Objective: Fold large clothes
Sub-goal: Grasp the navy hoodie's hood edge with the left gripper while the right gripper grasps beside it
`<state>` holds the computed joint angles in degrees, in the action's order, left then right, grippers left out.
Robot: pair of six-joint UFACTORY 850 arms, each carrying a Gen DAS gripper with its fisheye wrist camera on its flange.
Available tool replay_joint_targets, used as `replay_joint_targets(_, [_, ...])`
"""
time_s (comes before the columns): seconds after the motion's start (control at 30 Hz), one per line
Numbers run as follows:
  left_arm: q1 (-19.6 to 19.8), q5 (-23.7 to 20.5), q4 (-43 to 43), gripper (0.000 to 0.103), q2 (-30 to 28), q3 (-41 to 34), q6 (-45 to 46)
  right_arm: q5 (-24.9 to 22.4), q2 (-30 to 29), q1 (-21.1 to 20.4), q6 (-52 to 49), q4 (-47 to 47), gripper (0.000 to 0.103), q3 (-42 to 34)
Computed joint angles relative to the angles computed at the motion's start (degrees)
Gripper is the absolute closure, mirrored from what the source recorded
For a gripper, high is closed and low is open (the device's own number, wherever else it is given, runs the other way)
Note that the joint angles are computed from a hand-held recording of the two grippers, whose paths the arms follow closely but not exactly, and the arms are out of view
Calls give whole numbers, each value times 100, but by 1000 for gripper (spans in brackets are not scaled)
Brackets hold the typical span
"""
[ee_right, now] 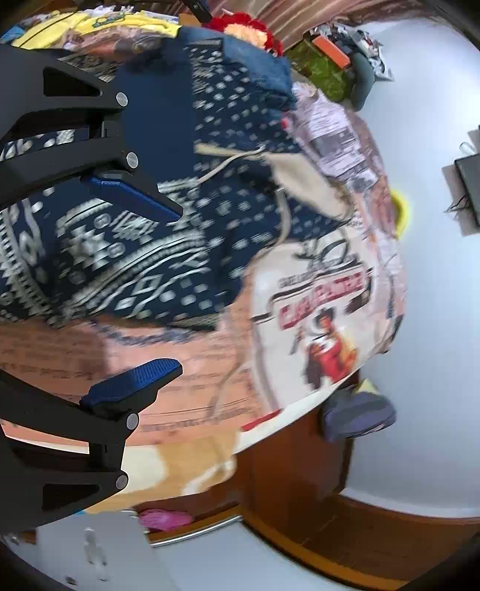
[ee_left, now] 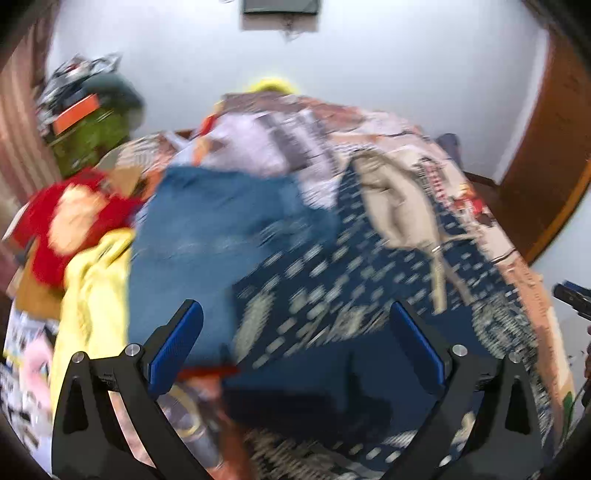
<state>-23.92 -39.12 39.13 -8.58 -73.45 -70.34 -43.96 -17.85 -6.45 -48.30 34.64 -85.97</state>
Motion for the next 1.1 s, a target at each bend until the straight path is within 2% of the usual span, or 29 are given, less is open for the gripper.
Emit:
replay_joint_targets(0.17, [132, 137, -135, 1, -758, -957, 611, -46, -286, 233, 2, 305, 30, -559])
replay_joint_targets(0.37, [449, 47, -1453, 1, -1965, -2419, 2276, -95, -911, 594, 307, 87, 30, -1304])
replay_joint_targets(0.43, [585, -21, -1966, 1, -2336, -2856, 2723, -284, -1285, 714, 544, -91, 30, -1705])
replay_joint_targets(0.53, [779, -383, -2594, 1, -3001, -3656, 3196, -878, -1966, 861, 1114, -434, 30, -2496])
replay_joint_targets(0.73, [1135, -460, -3538, 1, -3769, -4437, 3502, -1436, -2994, 1050, 1963, -803, 30, -3737])
replay_joint_targets(0.8, [1216, -529, -3857, 1, -3987, -4642, 3547, -1849, -3499, 1068, 2412, -774, 30, -4458])
replay_joint_targets(0.87, [1239, -618, -3824, 1, -4152, -4800, 3527, -2180, -3941, 1079, 2804, -775, 30, -5117])
replay_joint_targets(1.0, [1143, -729, -3395, 3, -4378, -5077, 3475, -1960, -4135, 1168, 3029, -979, 31, -5436])
replay_joint_targets(1.03, [1112, -768, -3266, 4, -4428, -5148, 3450, -1842, -4107, 1225, 2986, -1171, 36, -5402])
replay_joint_targets(1.07, [1082, -828, -3147, 15, -4482, -5233, 3425, -1765, -4095, 1276, 2934, -1352, 38, -5390])
replay_joint_targets(1.1, [1079, -814, -3269, 34, -4515, -5262, 3573, -1605, -4019, 1319, 2807, -1469, 41, -5245])
